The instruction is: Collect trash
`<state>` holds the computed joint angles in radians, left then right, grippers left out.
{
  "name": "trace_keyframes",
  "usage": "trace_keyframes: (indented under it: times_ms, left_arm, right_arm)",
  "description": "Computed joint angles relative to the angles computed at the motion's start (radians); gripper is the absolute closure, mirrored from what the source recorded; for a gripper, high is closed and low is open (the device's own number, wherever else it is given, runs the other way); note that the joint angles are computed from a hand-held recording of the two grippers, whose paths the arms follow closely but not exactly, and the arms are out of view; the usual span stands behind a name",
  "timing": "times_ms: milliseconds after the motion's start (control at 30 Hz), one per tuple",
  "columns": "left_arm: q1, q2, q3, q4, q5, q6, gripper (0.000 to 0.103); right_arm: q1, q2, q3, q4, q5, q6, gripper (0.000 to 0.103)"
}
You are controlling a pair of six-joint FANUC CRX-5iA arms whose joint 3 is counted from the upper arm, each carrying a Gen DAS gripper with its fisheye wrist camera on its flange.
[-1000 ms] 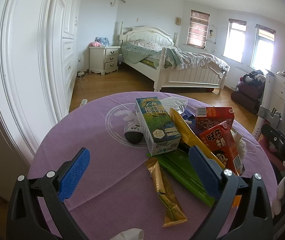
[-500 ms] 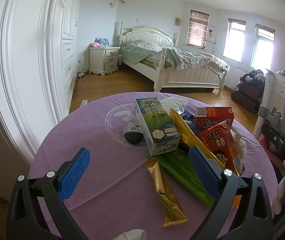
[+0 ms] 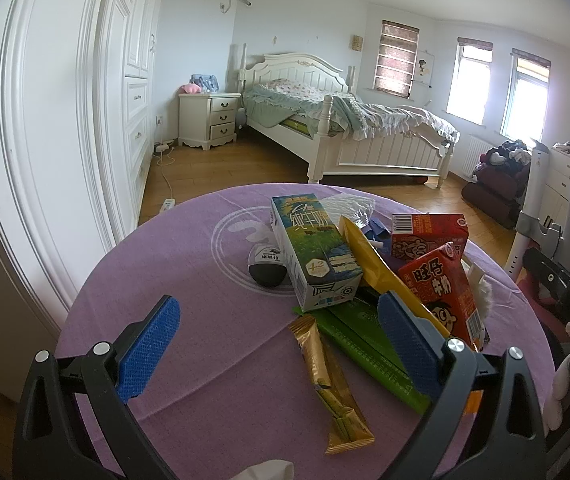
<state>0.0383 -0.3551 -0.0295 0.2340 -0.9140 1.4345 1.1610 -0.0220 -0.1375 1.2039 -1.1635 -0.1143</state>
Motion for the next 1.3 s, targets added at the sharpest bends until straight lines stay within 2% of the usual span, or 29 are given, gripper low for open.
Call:
trace_keyframes:
  times_ms: [733,800,867,900,967,1033,1133,1233,1300]
  left_arm:
    - [0.016,0.000,-0.028,0.061,0.021,-0.041,0.005]
    - [0.028,0.002,-0.022,0.067,0.009,-0.042,0.005]
    - [0.070,0.014,-0.026,0.148,-0.026,-0.075,0.005]
    - [0.112,0.032,-0.043,0.252,-0.057,-0.113,0.005]
    - [0.173,0.042,-0.042,0.352,-0.109,-0.166,0.005]
    - [0.199,0.094,0.008,0.398,-0.156,-0.179,0.005]
    - [0.182,0.196,0.147,0.393,-0.229,-0.165,0.005]
    - [0.117,0.313,0.306,0.324,-0.291,-0.123,0.005]
    - [0.083,0.383,0.399,0.272,-0.344,-0.075,0.005]
  right_arm:
    - [-0.010,0.021,0.011,0.007,0.012,-0.013,0.004]
    - [-0.020,-0.001,0.011,-0.059,0.040,0.019,0.004]
    - [-0.043,-0.005,0.029,-0.152,0.099,0.051,0.004]
    - [-0.054,-0.018,0.030,-0.204,0.145,0.068,0.004]
    - [-0.084,-0.047,0.044,-0.332,0.231,0.122,0.004]
    - [-0.104,-0.058,0.053,-0.350,0.275,0.175,0.004]
    - [-0.133,-0.012,0.177,-0.450,0.264,0.397,0.004]
    - [-0.182,0.088,0.406,-0.671,0.172,0.727,0.005]
    - [-0.211,0.173,0.540,-0.747,0.097,0.936,0.008]
